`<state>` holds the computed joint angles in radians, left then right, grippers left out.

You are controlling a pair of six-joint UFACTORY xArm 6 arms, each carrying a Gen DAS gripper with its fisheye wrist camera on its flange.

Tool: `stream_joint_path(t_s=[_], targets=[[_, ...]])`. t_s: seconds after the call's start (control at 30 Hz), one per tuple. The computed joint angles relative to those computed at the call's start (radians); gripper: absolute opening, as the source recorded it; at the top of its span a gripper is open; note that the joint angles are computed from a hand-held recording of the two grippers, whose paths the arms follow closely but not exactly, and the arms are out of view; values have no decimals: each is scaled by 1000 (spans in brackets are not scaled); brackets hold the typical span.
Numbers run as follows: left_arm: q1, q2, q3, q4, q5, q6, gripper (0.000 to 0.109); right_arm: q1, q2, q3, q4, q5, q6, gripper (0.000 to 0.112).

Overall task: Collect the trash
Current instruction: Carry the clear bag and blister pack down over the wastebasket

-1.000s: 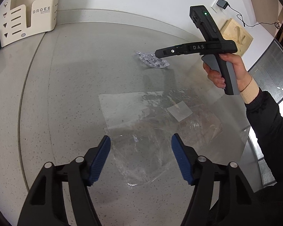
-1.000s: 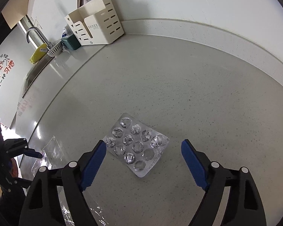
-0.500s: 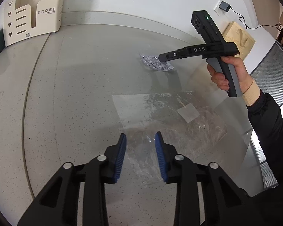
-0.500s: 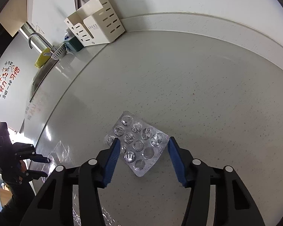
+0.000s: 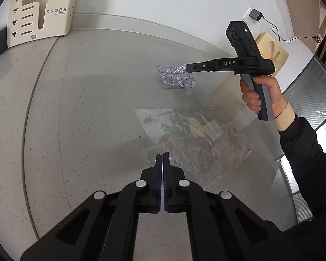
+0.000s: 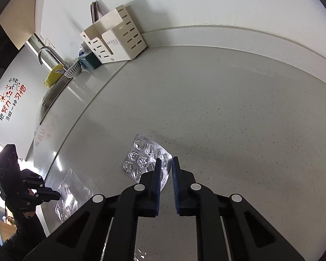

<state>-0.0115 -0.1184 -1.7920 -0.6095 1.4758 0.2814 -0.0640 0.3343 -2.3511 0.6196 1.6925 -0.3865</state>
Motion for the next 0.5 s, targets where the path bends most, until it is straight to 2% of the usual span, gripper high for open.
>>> stream_joint_path(t_s=[0.17, 0.5], targets=[[16, -17, 22, -42, 4, 16, 1, -12, -109, 150, 1, -92, -22, 7], [65, -52, 60, -173, 6, 42, 1, -80, -258, 290, 48, -95, -67, 6]])
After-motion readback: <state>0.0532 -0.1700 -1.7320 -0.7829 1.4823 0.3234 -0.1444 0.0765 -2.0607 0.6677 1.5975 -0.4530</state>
